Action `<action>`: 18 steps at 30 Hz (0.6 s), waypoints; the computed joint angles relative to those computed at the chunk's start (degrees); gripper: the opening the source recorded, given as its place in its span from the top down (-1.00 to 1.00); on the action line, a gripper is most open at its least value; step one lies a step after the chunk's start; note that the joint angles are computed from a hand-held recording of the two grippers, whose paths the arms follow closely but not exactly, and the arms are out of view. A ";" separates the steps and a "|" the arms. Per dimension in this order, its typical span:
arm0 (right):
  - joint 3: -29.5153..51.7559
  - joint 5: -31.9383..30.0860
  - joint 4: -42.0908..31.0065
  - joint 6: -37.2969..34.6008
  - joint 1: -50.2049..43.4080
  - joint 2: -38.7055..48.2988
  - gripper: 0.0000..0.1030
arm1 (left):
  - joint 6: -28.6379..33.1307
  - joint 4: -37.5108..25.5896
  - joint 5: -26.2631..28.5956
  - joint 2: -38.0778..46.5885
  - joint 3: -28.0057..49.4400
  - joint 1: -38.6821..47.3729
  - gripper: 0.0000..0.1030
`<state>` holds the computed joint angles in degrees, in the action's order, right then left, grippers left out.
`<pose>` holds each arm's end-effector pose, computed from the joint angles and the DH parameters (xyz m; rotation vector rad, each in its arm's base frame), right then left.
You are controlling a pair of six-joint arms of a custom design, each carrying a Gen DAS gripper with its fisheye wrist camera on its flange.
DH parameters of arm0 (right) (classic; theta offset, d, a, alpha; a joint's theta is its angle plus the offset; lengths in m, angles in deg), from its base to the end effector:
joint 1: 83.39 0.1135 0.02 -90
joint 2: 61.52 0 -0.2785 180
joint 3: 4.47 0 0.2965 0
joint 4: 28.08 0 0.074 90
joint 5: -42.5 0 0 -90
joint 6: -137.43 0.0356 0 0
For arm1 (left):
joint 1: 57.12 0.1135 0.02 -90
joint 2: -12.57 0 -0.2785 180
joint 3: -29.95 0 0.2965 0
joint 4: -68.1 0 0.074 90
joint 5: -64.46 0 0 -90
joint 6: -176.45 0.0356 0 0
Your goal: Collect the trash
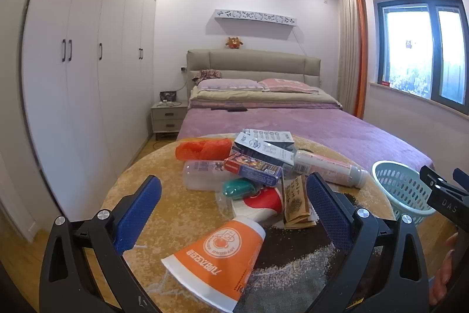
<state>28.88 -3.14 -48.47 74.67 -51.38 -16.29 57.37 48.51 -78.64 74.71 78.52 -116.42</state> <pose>0.1812 0.0839 0.1971 0.3508 1.9342 -0.1571 0.1562 -0.2072 0.2380 -0.0007 1.9056 -0.0348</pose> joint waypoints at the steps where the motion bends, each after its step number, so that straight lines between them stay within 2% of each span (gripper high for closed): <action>1: 0.05 0.23 -0.03 -0.08 0.22 0.05 -0.87 | -0.11 -0.20 0.12 -0.36 -0.14 0.05 -0.86; 8: 0.51 0.94 0.82 -0.46 1.12 1.35 -0.87 | 0.96 -0.71 0.33 -2.07 -0.65 0.57 -0.86; 18: 0.97 2.18 0.96 -0.49 1.94 2.13 -0.87 | -0.58 -1.57 1.15 -3.24 -1.18 0.87 -0.86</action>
<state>29.85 -0.96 -47.51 74.18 -49.45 -14.15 56.79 46.94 -77.48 71.47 77.34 -115.55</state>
